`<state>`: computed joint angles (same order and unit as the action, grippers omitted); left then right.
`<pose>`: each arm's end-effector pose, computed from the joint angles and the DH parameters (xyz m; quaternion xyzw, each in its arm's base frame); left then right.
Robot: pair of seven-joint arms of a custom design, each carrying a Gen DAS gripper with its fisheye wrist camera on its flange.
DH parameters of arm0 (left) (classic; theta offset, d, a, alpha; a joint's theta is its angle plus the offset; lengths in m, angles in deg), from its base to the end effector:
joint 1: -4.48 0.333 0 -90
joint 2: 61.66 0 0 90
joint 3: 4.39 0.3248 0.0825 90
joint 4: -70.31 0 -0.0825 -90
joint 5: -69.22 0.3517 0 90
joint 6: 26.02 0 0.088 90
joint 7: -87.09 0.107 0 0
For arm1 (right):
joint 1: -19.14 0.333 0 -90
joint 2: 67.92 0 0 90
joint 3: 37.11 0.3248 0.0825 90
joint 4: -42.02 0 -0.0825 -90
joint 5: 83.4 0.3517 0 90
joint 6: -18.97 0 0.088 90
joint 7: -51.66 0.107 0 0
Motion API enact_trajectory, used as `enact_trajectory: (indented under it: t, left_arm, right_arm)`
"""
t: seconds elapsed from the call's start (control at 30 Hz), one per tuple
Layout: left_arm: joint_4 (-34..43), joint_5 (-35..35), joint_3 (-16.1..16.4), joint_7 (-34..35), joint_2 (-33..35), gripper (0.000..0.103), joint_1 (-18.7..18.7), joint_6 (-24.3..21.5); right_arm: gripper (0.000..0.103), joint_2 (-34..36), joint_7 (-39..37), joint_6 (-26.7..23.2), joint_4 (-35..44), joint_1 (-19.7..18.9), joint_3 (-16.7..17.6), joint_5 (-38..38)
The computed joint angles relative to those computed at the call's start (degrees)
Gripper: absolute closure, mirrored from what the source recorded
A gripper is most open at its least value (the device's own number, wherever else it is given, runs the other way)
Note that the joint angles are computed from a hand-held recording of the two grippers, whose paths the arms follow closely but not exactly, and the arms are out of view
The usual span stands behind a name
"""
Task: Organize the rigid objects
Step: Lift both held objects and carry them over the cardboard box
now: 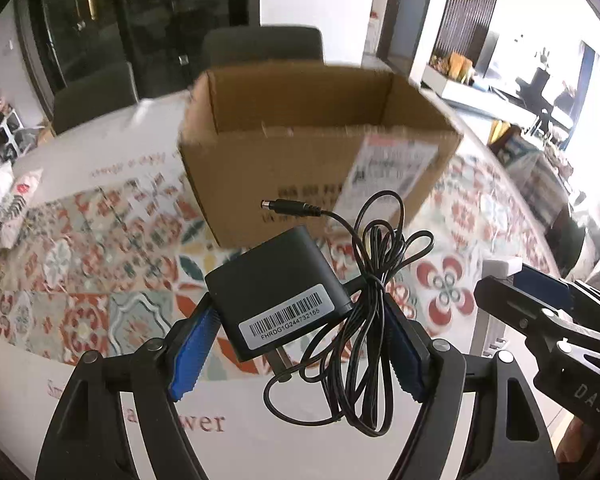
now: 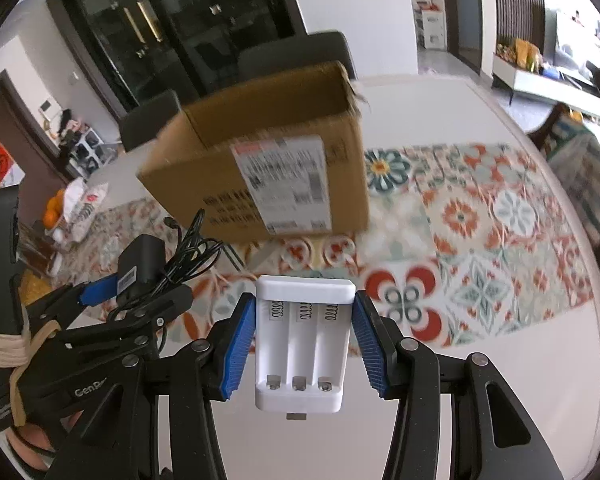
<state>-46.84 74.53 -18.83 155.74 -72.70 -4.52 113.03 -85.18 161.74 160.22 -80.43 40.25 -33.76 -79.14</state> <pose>0.4668 -0.2136 0.6040 -0.6434 0.7099 -0.2341 0.1651 0.4333 0.2011 0.6201 -0.6844 0.6598 -0.0988 0.2939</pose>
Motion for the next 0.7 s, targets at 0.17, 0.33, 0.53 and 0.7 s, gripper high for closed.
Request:
enact_trajectory:
  t: [0.17,0.33,0.53,0.7]
  left_arm:
    - [1.97,1.39,0.17,-0.76,-1.05,0.026,0.98,0.37]
    - [4.56,2.78,0.25,-1.22,-0.9,0.025,1.96,0.41]
    - [8.27,4.37,0.42,-1.47,0.37,0.025,2.66,-0.15]
    - [12.4,5.07,0.9,-0.96,2.89,0.025,2.57,-1.1]
  right_arm:
    - [0.054,1.41,-0.94,1.04,3.85,0.06,0.38,-0.91]
    - [0.054,3.29,-2.18,1.95,7.84,0.04,0.59,-1.47]
    - [0.054,5.99,-3.63,2.1,13.1,-0.28,0.79,-1.9]
    - [0.054,9.12,-5.29,1.34,18.02,-0.76,0.74,-1.3]
